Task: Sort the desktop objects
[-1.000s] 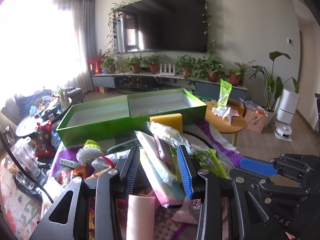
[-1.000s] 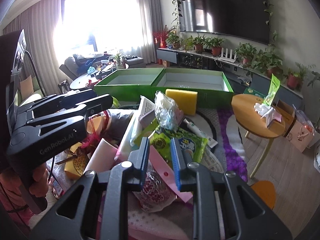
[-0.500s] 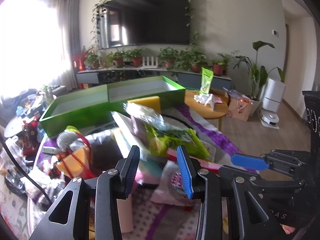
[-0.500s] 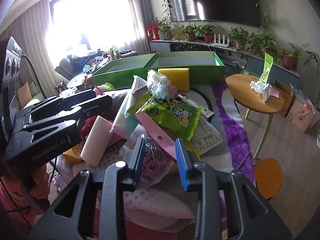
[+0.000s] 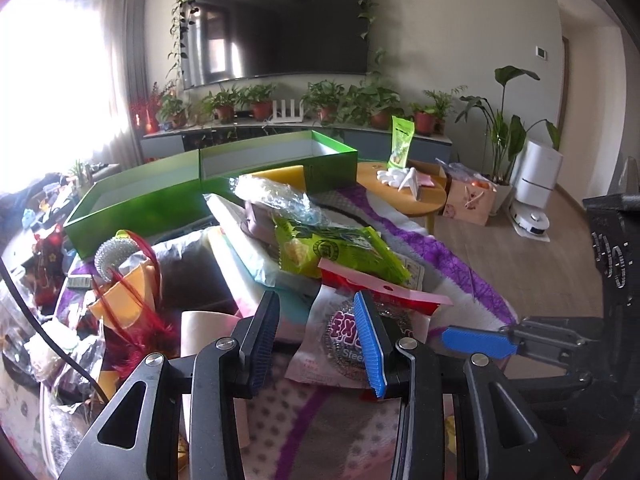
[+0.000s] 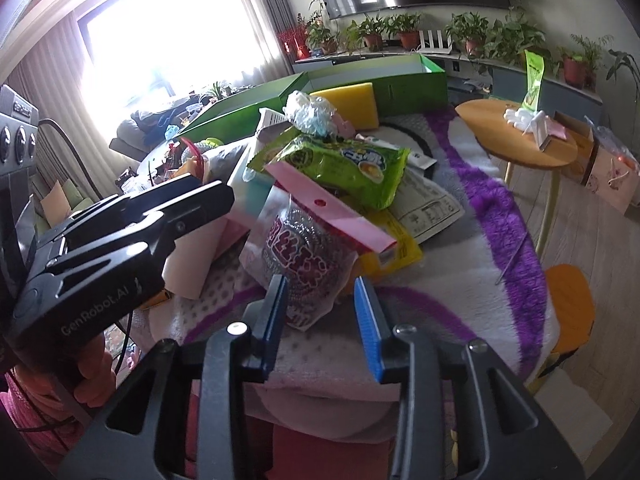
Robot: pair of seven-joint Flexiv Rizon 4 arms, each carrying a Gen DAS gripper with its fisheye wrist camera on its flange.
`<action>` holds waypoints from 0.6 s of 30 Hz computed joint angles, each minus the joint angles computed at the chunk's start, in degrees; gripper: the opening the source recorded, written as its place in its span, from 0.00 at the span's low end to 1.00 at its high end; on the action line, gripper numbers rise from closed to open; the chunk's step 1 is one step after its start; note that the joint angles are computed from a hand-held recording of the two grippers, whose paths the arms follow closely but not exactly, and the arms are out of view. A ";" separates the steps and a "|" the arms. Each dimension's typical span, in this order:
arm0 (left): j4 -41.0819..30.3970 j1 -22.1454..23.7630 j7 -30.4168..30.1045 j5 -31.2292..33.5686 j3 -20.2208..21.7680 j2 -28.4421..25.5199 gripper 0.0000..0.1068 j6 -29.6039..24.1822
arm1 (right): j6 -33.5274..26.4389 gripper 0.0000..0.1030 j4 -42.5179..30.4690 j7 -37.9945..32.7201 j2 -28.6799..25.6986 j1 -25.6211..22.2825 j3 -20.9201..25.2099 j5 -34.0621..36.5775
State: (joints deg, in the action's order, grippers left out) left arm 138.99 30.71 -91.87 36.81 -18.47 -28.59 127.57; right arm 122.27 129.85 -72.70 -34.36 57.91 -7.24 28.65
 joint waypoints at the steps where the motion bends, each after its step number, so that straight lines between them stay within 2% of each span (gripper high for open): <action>1: 0.00 0.19 -0.02 0.21 -0.12 -0.02 0.37 -0.16 | 0.15 0.36 -0.21 0.29 -0.31 -0.70 0.68 -0.44; 5: 0.24 -1.26 1.14 -0.52 1.41 -0.14 0.37 0.35 | -0.09 0.40 -1.04 1.57 -1.16 -2.83 2.36 -1.94; 9: 0.12 -0.81 1.54 -0.20 0.94 -0.55 0.37 -0.30 | 0.15 0.41 -1.52 2.85 -1.90 -3.92 3.10 -2.76; 11: 0.19 -0.80 1.83 -0.42 0.92 -0.70 0.37 -0.45 | 0.15 0.34 -1.85 3.23 -2.32 -4.15 3.07 -3.14; 12: 0.27 -0.82 2.02 -0.56 0.98 -0.71 0.37 -0.44 | -0.38 0.12 -2.03 3.00 -2.42 -2.93 1.75 -2.37; 13: 0.38 -0.90 2.31 -0.65 1.17 -0.77 0.37 -0.27 | -1.06 0.06 -1.97 2.65 -2.40 -1.21 -0.04 -1.22; 15: 0.53 -1.12 2.95 -0.60 1.41 -0.83 0.37 0.01 | -0.88 0.03 -1.35 2.57 -2.14 -1.08 -0.55 -1.23; 18: 0.65 -1.26 3.73 -0.21 1.17 -1.05 0.37 0.03 | -1.90 0.03 -0.31 1.25 -1.61 2.79 -5.15 1.33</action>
